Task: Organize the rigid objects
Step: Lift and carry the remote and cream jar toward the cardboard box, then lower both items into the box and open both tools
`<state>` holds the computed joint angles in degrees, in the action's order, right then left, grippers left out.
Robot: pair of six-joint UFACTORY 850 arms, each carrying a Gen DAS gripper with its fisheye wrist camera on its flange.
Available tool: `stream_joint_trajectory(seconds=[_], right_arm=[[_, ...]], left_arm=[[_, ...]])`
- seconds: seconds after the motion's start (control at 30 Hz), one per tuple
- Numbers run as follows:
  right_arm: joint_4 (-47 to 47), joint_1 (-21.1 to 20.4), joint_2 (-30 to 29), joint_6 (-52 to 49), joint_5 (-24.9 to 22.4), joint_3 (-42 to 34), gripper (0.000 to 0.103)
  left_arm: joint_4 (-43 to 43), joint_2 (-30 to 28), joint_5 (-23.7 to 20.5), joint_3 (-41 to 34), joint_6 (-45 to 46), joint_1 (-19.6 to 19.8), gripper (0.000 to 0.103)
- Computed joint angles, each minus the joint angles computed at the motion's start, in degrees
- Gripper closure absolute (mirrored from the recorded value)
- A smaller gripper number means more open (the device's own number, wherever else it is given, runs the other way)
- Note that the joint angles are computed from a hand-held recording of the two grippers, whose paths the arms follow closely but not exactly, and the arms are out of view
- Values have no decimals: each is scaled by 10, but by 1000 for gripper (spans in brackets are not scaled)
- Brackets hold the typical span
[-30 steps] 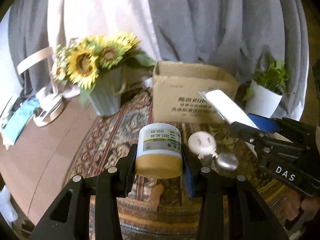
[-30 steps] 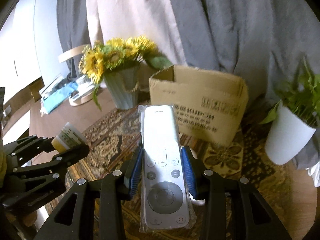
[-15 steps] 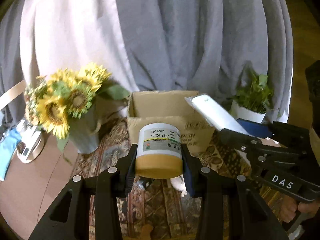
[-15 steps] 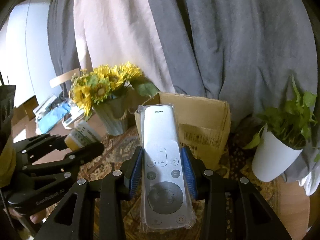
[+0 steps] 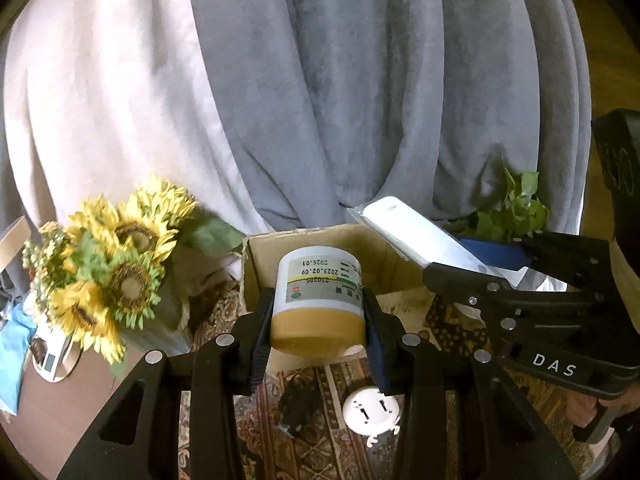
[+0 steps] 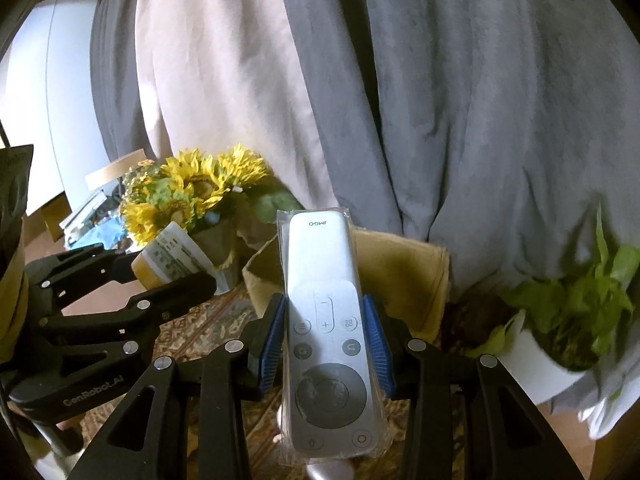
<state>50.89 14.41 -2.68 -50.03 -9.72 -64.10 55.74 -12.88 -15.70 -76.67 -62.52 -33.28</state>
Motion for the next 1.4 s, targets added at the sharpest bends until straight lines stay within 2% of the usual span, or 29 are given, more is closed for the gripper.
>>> stream_joint_trajectory(seconds=[0.23, 0.53, 0.83, 1.03, 1.4], right_arm=[[-76, -12, -49, 49, -39, -71, 63], [-189, -25, -118, 124, -90, -160, 63], [-211, -39, -210, 120, -192, -271, 63], [-263, -39, -268, 143, -243, -337, 63], [-307, -39, -336, 175, -288, -395, 62]], left_arm=[[-192, -53, -27, -86, 215, 16, 63], [-297, -127, -85, -189, 365, 27, 63], [-426, -211, -149, -300, 521, 44, 63], [-462, -269, -203, -365, 568, 52, 63], [-501, -343, -278, -451, 604, 64, 63]])
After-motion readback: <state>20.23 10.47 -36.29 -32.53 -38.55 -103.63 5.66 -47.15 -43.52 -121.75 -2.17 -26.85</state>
